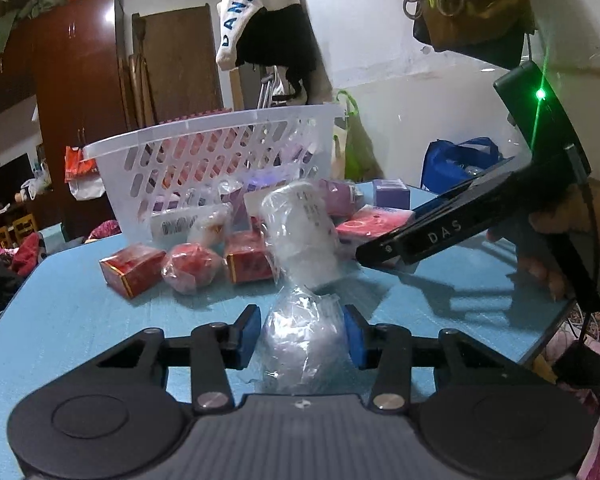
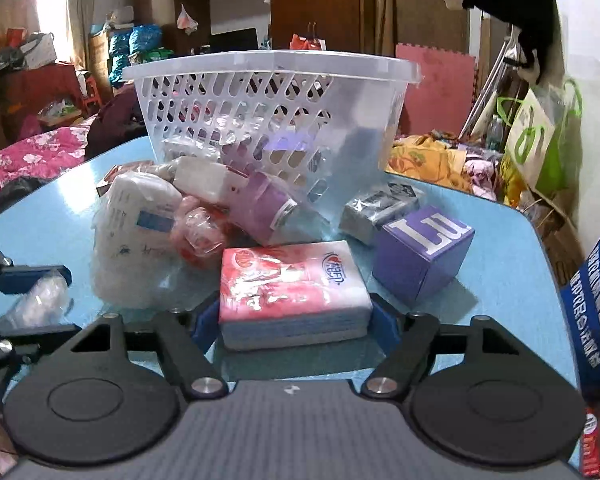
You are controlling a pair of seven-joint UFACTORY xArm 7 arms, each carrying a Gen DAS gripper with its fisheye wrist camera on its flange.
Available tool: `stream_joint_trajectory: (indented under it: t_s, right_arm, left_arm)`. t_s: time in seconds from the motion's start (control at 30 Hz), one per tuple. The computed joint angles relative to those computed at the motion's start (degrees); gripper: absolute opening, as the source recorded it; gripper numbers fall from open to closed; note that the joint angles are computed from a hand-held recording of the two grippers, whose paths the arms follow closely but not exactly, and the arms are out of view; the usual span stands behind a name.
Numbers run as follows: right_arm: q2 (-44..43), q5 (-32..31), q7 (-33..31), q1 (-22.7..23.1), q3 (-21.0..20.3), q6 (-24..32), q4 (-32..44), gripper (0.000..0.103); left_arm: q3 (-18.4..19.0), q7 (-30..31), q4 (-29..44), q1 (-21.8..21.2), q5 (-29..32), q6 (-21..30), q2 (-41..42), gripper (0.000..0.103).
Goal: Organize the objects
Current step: 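Grasp the pink tissue pack with the right gripper while the left grasps a clear-bagged cup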
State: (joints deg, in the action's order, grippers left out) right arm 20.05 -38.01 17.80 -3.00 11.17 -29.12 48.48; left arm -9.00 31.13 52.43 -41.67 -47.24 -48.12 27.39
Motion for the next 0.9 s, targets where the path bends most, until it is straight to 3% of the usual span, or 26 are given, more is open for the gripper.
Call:
stream_joint_trajectory:
  t_s: [0.1, 0.27, 0.43, 0.53, 0.67, 0.77, 0.9]
  right_arm:
    - [-0.32, 3.55, -2.06, 1.45, -1.42, -3.08, -1.28, 0.076]
    - [0.5, 10.33, -4.22, 3.1, -3.81, -14.57, -4.82, 0.076]
    - [2.91, 11.35, -2.99, 2.73, -5.07, -26.83, -6.49, 0.076]
    - [4.1, 12.24, -1.8, 2.92, -5.57, -30.96, -6.44, 0.076]
    - [4.42, 13.67, -3.54, 4.48, -6.24, -32.97, -6.21, 0.076]
    - [3.8, 10.25, -2.37, 3.84, -6.44, -32.3, -4.71, 0.076]
    - [-0.09, 6.96, 0.3, 3.53, -6.42, -28.76, -2.85, 0.076]
  left_arm:
    - [-0.3, -2.86, -1.69, 1.09, 2.34, -1.58, -0.94, 0.048]
    - [-0.42, -5.9, -3.99, 2.17, 5.26, -6.06, -1.57, 0.048]
    - [-0.94, -9.11, -5.48, 3.64, 7.26, -9.12, -1.95, 0.049]
    - [-1.1, -11.88, -6.63, 4.84, 8.9, -10.5, -2.49, 0.049]
    - [-1.06, -15.94, -8.04, 7.14, 11.61, -10.65, -4.57, 0.049]
    - [-0.58, -16.6, -8.15, 8.56, 12.77, -9.24, -7.64, 0.049]
    - [0.29, -13.82, -4.24, 10.13, 11.69, -3.38, -10.95, 0.049]
